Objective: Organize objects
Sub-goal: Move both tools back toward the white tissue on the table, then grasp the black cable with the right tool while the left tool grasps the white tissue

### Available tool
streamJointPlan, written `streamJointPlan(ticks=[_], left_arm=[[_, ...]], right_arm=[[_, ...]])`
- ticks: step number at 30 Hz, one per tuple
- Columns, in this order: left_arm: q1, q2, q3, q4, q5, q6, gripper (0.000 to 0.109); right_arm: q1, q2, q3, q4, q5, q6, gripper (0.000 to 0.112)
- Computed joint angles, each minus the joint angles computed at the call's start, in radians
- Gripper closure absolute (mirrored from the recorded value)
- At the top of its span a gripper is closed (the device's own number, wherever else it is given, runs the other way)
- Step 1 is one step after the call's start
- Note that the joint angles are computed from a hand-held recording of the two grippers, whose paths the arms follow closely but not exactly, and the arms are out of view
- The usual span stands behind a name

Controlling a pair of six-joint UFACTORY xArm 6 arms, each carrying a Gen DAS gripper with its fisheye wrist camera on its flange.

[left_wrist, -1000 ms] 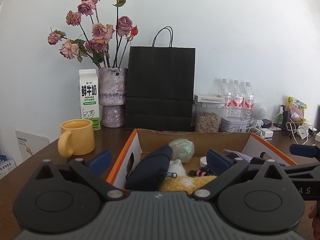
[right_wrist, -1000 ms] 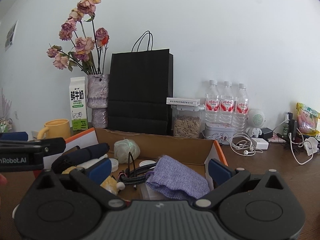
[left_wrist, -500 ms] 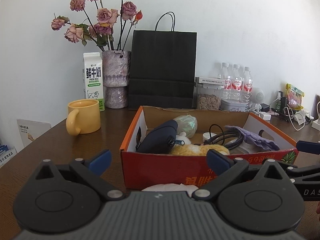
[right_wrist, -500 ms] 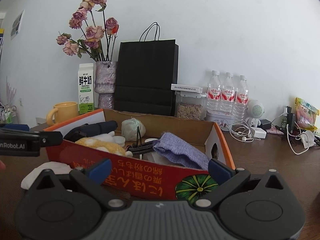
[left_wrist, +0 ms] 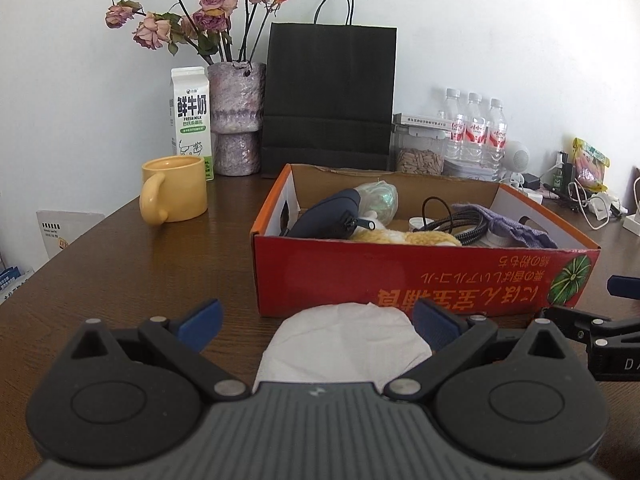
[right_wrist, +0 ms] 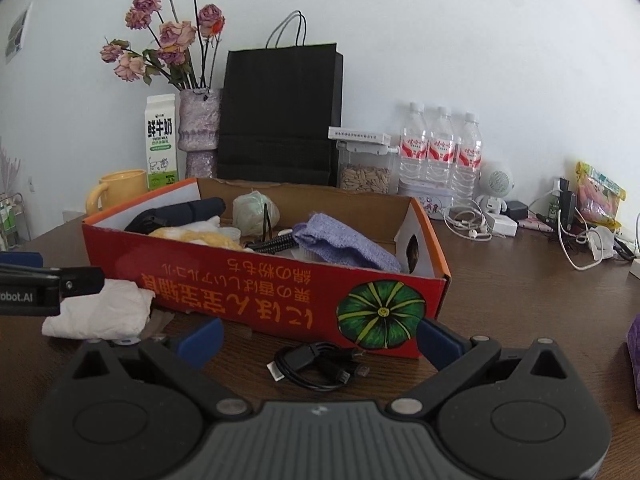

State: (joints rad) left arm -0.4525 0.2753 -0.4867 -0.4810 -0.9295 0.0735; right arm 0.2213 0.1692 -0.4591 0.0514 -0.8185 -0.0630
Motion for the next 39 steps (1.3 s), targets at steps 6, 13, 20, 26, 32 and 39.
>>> streamJointPlan(ticks=[6,13,20,26,32,39], left_arm=[[0.001,-0.001,0.0,-0.001,0.023,0.0,0.006],[0.008,-0.007,-0.005,0.006,0.058,-0.001,0.006],[0.013,-0.012,-0.009,0.011,0.089,-0.002,0.006],[0.019,-0.015,-0.011,0.021,0.11,-0.005,0.006],[0.031,-0.018,-0.008,0.053,0.119,-0.025,0.006],[0.092,-0.026,0.006,0.239,0.138,-0.128,0.006]], right_arm=[[-0.035,-0.01,-0.052,-0.073,0.205,0.066,0.01],[-0.051,0.021,-0.131,-0.104,0.339,0.122,0.011],[-0.063,0.02,-0.133,-0.163,0.341,0.146,0.014],[-0.08,0.015,-0.111,-0.222,0.279,0.179,0.056],[-0.049,0.015,-0.054,-0.14,0.116,0.109,0.06],[-0.033,0.016,-0.034,-0.104,0.029,0.067,0.06]])
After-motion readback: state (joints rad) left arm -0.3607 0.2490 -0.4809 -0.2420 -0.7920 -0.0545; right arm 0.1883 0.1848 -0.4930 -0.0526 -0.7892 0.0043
